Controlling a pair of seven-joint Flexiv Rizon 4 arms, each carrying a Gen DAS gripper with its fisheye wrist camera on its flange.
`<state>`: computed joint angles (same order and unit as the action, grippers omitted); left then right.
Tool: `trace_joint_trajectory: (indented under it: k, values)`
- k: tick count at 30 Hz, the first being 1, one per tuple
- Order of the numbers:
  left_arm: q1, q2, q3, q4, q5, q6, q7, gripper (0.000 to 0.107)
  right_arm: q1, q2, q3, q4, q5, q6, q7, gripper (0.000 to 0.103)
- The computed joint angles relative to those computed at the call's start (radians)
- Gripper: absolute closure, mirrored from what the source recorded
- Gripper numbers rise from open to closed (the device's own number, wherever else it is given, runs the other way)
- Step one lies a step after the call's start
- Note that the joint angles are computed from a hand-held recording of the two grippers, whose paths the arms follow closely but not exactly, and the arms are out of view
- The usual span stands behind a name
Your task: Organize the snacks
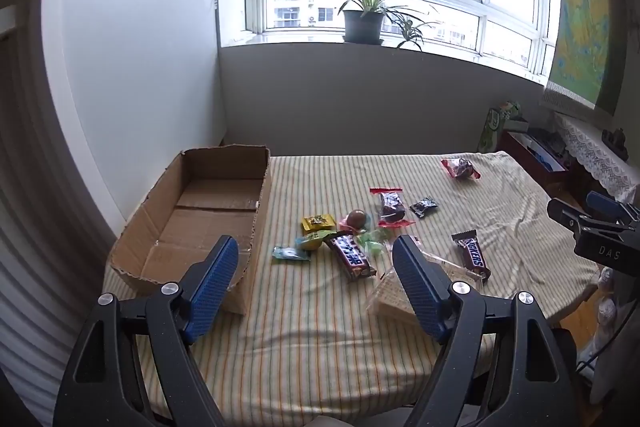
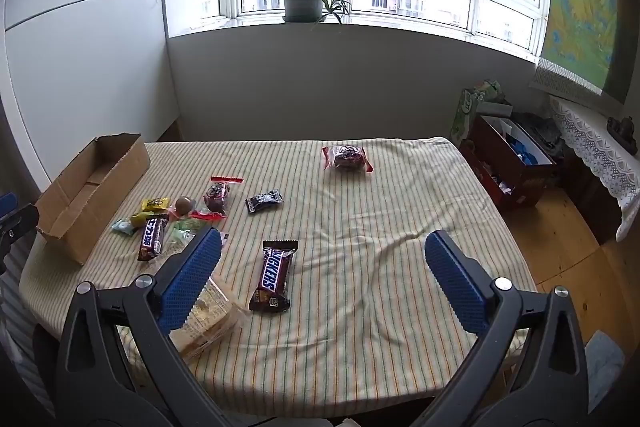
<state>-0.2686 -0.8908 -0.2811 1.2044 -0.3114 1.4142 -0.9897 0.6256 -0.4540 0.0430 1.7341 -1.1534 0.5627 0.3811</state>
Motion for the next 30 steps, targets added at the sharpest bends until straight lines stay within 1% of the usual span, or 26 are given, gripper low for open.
trace_joint_trajectory:
  k: [14, 16, 30]
  values:
    - [0.002, 0.001, -0.005, 0.007, 0.002, 0.008, 0.001, 0.027, 0.008, 0.001, 0.003, -0.007, 0.010, -0.011, -0.004, 0.000]
    - [0.002, 0.002, -0.006, 0.008, 0.002, 0.011, 0.001, 0.027, -0.003, -0.007, -0.002, -0.008, 0.006, 0.011, -0.008, 0.000]
    - [-0.001, 0.003, -0.005, 0.009, 0.003, 0.009, -0.001, 0.027, -0.002, -0.007, -0.006, -0.010, 0.012, 0.017, -0.015, 0.000]
